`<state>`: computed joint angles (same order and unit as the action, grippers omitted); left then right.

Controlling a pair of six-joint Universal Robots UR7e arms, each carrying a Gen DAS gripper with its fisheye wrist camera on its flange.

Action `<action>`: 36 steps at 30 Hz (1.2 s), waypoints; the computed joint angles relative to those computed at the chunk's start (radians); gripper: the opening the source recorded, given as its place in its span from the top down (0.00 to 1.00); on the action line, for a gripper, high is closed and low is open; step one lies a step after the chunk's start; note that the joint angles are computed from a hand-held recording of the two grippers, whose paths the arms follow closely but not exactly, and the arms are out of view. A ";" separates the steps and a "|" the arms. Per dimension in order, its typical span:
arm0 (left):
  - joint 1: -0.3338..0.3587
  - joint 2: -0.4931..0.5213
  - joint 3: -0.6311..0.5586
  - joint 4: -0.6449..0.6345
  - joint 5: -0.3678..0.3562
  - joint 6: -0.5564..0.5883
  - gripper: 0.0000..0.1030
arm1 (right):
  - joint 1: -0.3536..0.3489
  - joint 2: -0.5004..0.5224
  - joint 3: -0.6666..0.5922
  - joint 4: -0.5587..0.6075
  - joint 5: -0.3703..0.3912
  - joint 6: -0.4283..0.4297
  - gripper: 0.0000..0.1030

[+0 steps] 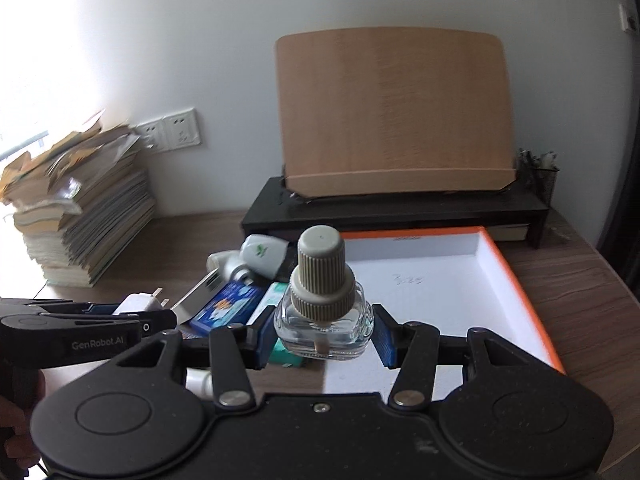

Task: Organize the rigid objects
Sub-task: 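Carry the charger and glass bottle with both grippers over the white box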

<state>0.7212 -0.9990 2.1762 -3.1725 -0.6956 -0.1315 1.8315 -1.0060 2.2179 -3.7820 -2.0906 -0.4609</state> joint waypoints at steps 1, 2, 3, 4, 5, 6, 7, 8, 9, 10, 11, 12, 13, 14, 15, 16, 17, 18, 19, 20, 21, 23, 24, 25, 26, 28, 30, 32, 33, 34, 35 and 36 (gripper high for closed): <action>-0.006 0.015 -0.020 0.004 -0.003 0.008 0.59 | -0.006 -0.015 -0.002 0.006 0.000 -0.003 0.42; -0.011 0.030 -0.040 0.007 -0.011 0.016 0.59 | -0.013 -0.028 -0.003 0.008 0.002 -0.007 0.42; -0.015 0.044 -0.063 0.014 -0.020 0.022 0.59 | -0.020 -0.043 -0.005 0.011 0.004 -0.011 0.42; -0.016 0.059 -0.089 0.024 -0.028 0.024 0.59 | -0.028 -0.057 -0.007 0.018 0.005 -0.016 0.42; -0.017 0.076 -0.116 0.035 -0.038 0.025 0.59 | -0.035 -0.071 -0.007 0.022 0.007 -0.022 0.42; -0.018 0.090 -0.139 0.043 -0.049 0.026 0.59 | -0.044 -0.086 -0.009 0.025 0.011 -0.031 0.42; -0.019 0.105 -0.161 0.046 -0.060 0.027 0.59 | -0.052 -0.098 -0.011 0.028 0.014 -0.039 0.42; -0.020 0.123 -0.185 0.050 -0.067 0.031 0.59 | -0.062 -0.110 -0.014 0.035 0.019 -0.045 0.42; -0.021 0.140 -0.207 0.053 -0.070 0.035 0.59 | -0.073 -0.122 -0.018 0.043 0.027 -0.050 0.42; -0.022 0.157 -0.228 0.054 -0.072 0.038 0.59 | -0.085 -0.132 -0.020 0.050 0.035 -0.056 0.42; -0.022 0.172 -0.247 0.058 -0.077 0.037 0.59 | -0.095 -0.141 -0.023 0.058 0.042 -0.062 0.42; -0.021 0.187 -0.265 0.064 -0.082 0.033 0.59 | -0.108 -0.150 -0.029 0.069 0.051 -0.068 0.42; -0.021 0.203 -0.281 0.067 -0.080 0.026 0.59 | -0.120 -0.158 -0.034 0.082 0.061 -0.072 0.42; -0.021 0.217 -0.295 0.071 -0.080 0.018 0.59 | -0.131 -0.166 -0.039 0.095 0.071 -0.079 0.42; -0.019 0.229 -0.308 0.079 -0.082 0.006 0.59 | -0.143 -0.173 -0.047 0.113 0.084 -0.085 0.42; -0.018 0.241 -0.320 0.085 -0.080 -0.004 0.59 | -0.154 -0.178 -0.053 0.130 0.097 -0.090 0.42; -0.017 0.254 -0.332 0.094 -0.075 -0.018 0.59 | -0.165 -0.183 -0.061 0.149 0.109 -0.097 0.42; -0.015 0.265 -0.343 0.104 -0.073 -0.033 0.59 | -0.177 -0.188 -0.069 0.169 0.122 -0.106 0.42; -0.012 0.274 -0.357 0.116 -0.071 -0.049 0.59 | -0.187 -0.190 -0.078 0.189 0.133 -0.111 0.42; -0.011 0.285 -0.369 0.124 -0.066 -0.061 0.59 | -0.198 -0.192 -0.086 0.209 0.149 -0.116 0.42; -0.010 0.295 -0.379 0.125 -0.057 -0.068 0.59 | -0.210 -0.193 -0.097 0.231 0.168 -0.122 0.42; -0.009 0.314 -0.406 0.147 -0.037 -0.091 0.59 | -0.231 -0.196 -0.114 0.272 0.202 -0.138 0.42; -0.008 0.325 -0.418 0.156 -0.029 -0.106 0.59 | -0.242 -0.196 -0.125 0.292 0.218 -0.150 0.42; -0.008 0.334 -0.428 0.164 -0.020 -0.120 0.59 | -0.249 -0.193 -0.135 0.312 0.228 -0.161 0.42; -0.009 0.343 -0.438 0.173 -0.010 -0.134 0.59 | -0.256 -0.192 -0.145 0.332 0.239 -0.170 0.42; -0.010 0.360 -0.456 0.192 0.011 -0.165 0.59 | -0.272 -0.191 -0.164 0.376 0.265 -0.190 0.42; -0.011 0.372 -0.468 0.212 0.027 -0.196 0.59 | -0.285 -0.187 -0.180 0.409 0.279 -0.211 0.42; -0.013 0.380 -0.476 0.235 0.042 -0.226 0.59 | -0.295 -0.184 -0.194 0.437 0.294 -0.224 0.42; -0.014 0.382 -0.478 0.250 0.047 -0.240 0.59 | -0.299 -0.180 -0.201 0.449 0.298 -0.227 0.42; -0.013 0.383 -0.481 0.260 0.049 -0.248 0.59 | -0.301 -0.176 -0.207 0.456 0.300 -0.226 0.42; -0.012 0.385 -0.483 0.267 0.053 -0.252 0.59 | -0.302 -0.173 -0.213 0.463 0.301 -0.225 0.42; -0.011 0.387 -0.486 0.270 0.055 -0.253 0.59 | -0.302 -0.168 -0.222 0.469 0.301 -0.222 0.42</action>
